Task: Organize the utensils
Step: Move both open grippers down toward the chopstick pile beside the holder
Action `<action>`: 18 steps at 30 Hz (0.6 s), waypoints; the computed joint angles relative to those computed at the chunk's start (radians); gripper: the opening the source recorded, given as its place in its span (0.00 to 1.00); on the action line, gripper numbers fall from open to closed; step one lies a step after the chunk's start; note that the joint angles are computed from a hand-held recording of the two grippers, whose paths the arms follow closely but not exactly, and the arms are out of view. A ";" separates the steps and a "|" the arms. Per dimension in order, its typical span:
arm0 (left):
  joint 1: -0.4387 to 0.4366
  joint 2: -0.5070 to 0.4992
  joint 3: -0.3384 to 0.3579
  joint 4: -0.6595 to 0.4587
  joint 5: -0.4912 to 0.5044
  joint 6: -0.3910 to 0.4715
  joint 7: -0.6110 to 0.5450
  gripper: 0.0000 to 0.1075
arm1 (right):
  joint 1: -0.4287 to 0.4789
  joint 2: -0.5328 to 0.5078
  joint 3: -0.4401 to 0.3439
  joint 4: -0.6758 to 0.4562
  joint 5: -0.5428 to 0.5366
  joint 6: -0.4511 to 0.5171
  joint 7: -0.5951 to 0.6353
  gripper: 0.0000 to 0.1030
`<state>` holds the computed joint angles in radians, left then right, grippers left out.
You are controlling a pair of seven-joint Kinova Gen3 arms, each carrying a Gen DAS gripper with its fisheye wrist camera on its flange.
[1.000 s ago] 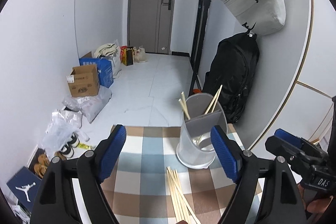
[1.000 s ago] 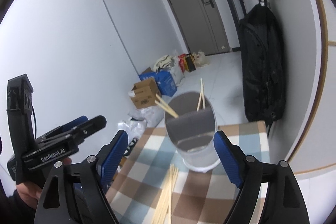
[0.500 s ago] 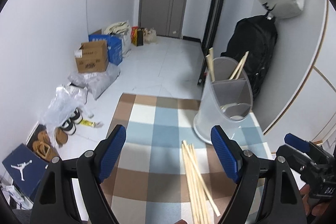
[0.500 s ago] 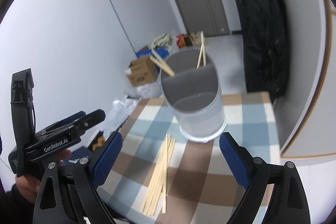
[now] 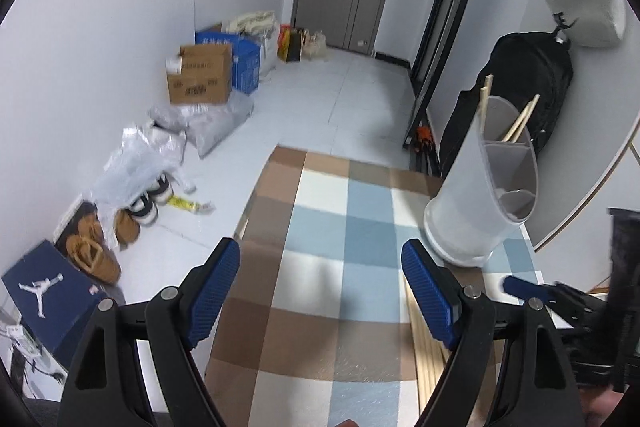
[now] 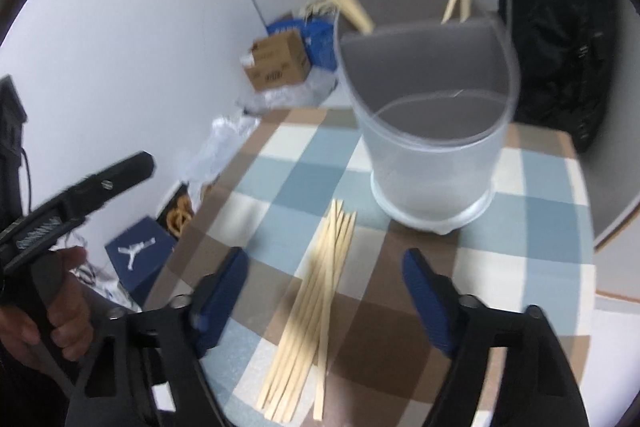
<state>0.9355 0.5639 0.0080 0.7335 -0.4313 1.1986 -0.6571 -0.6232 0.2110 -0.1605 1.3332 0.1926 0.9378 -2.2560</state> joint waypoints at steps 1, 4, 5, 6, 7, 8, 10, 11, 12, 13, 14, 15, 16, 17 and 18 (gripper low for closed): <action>-0.008 -0.001 0.003 0.004 0.010 0.004 0.002 0.74 | 0.007 0.022 -0.003 -0.020 -0.017 0.016 0.019 0.63; -0.029 -0.003 0.012 0.012 0.032 0.008 -0.008 0.74 | -0.001 0.076 0.003 -0.070 -0.021 0.057 0.050 0.50; -0.029 0.001 0.012 0.004 0.033 0.018 -0.012 0.74 | -0.005 0.098 0.006 -0.094 -0.021 0.077 0.062 0.48; -0.030 0.004 0.013 -0.002 0.034 0.028 -0.020 0.74 | -0.010 0.114 0.011 -0.113 -0.021 0.092 0.068 0.48; -0.032 0.004 0.014 -0.002 0.037 0.030 -0.024 0.74 | -0.016 0.129 0.017 -0.131 -0.020 0.106 0.073 0.45; -0.035 -0.001 0.015 0.006 0.042 0.023 -0.027 0.74 | -0.021 0.143 0.022 -0.147 -0.019 0.115 0.077 0.41; -0.038 -0.003 0.017 0.010 0.046 0.021 -0.035 0.74 | -0.033 0.174 0.033 -0.188 -0.011 0.139 0.086 0.38; -0.039 -0.005 0.018 0.012 0.048 0.020 -0.039 0.74 | -0.041 0.186 0.039 -0.205 -0.005 0.151 0.089 0.37; -0.040 -0.006 0.018 0.014 0.049 0.017 -0.042 0.74 | -0.050 0.200 0.046 -0.224 0.004 0.162 0.092 0.36; -0.039 -0.007 0.017 0.015 0.047 0.017 -0.045 0.74 | -0.057 0.214 0.051 -0.243 0.011 0.175 0.095 0.35; -0.039 -0.004 0.016 0.008 0.044 0.024 -0.050 0.74 | -0.064 0.224 0.056 -0.260 0.015 0.190 0.100 0.32; -0.038 0.000 0.014 0.001 0.042 0.031 -0.053 0.74 | -0.070 0.238 0.059 -0.278 0.019 0.206 0.107 0.31; -0.039 -0.001 0.014 0.003 0.043 0.031 -0.055 0.74 | -0.078 0.253 0.064 -0.298 0.026 0.225 0.114 0.27; -0.040 -0.007 0.013 0.013 0.043 0.024 -0.052 0.74 | -0.084 0.267 0.070 -0.319 0.032 0.246 0.120 0.24; -0.042 -0.010 0.012 0.018 0.043 0.020 -0.050 0.74 | -0.091 0.281 0.076 -0.338 0.037 0.266 0.124 0.23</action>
